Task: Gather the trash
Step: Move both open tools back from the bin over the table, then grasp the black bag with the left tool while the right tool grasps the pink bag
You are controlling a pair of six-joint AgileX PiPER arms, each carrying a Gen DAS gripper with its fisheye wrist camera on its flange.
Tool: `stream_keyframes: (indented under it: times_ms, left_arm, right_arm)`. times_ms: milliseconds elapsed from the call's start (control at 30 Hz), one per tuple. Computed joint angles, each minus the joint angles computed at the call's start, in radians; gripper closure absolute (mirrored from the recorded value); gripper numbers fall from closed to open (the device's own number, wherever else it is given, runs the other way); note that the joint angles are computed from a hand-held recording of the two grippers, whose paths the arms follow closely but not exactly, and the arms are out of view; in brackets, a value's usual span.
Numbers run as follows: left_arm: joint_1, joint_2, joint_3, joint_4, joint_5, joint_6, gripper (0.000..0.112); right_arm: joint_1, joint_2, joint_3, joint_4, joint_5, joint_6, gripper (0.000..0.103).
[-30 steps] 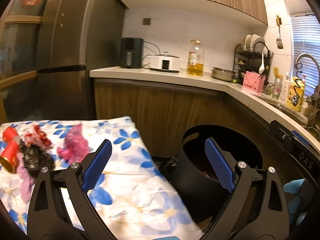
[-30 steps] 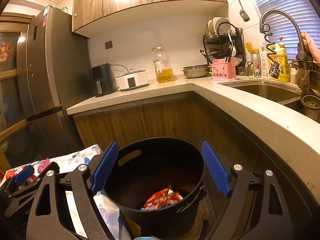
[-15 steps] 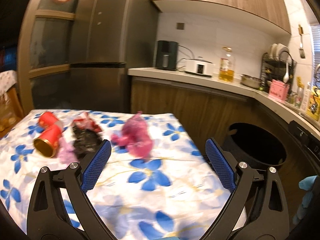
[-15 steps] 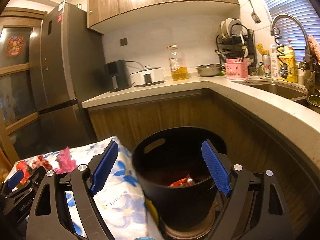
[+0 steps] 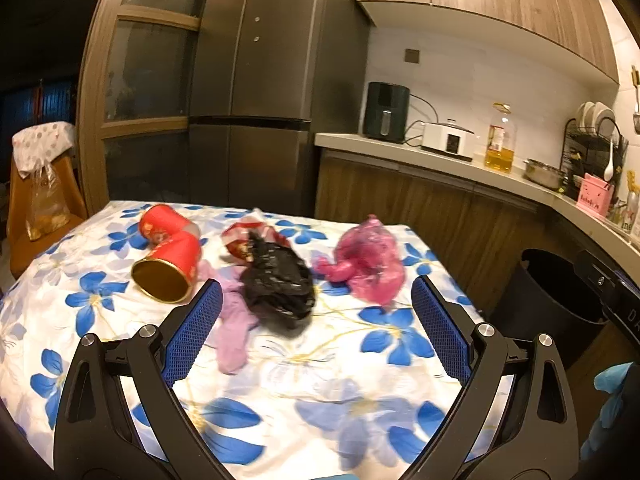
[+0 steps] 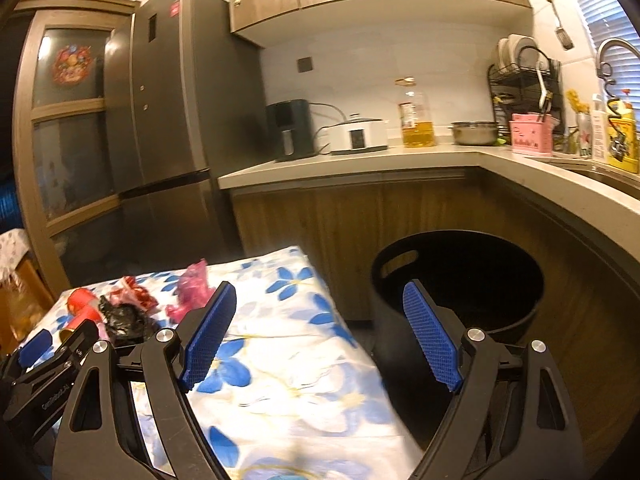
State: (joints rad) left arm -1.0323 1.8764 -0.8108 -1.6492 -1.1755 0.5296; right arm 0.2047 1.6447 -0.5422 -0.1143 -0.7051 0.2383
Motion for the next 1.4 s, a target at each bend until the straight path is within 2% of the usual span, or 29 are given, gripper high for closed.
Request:
stream_keyframes:
  times_ms: [133,467,833,1100,1267,1400]
  left_arm:
    - [0.026,-0.006,0.043,0.025,0.004,-0.035,0.019]
    - [0.187,0.016,0.077,0.184,0.103,-0.103,0.019]
    - [0.355,0.082,0.018,0.310,0.246,-0.087,0.049]
    - [0.412,0.087,0.038,0.407,0.325,-0.170,0.087]
    - [0.416,0.082,0.070,0.473,0.317,-0.248,0.098]
    - [0.393,0.071,0.093,0.489,0.278,-0.272,0.100]
  right_arm:
    - [0.060,0.047,-0.044,0.037,0.011,-0.025,0.020]
    - [0.160,0.187,-0.198,0.098,0.061,-0.089,0.020]
    - [0.234,0.353,-0.414,0.182,0.151,-0.177,0.024]
    - [0.272,0.453,-0.579,0.230,0.258,-0.226,0.027]
    - [0.286,0.500,-0.660,0.255,0.315,-0.250,0.031]
    - [0.285,0.532,-0.712,0.240,0.362,-0.242,0.037]
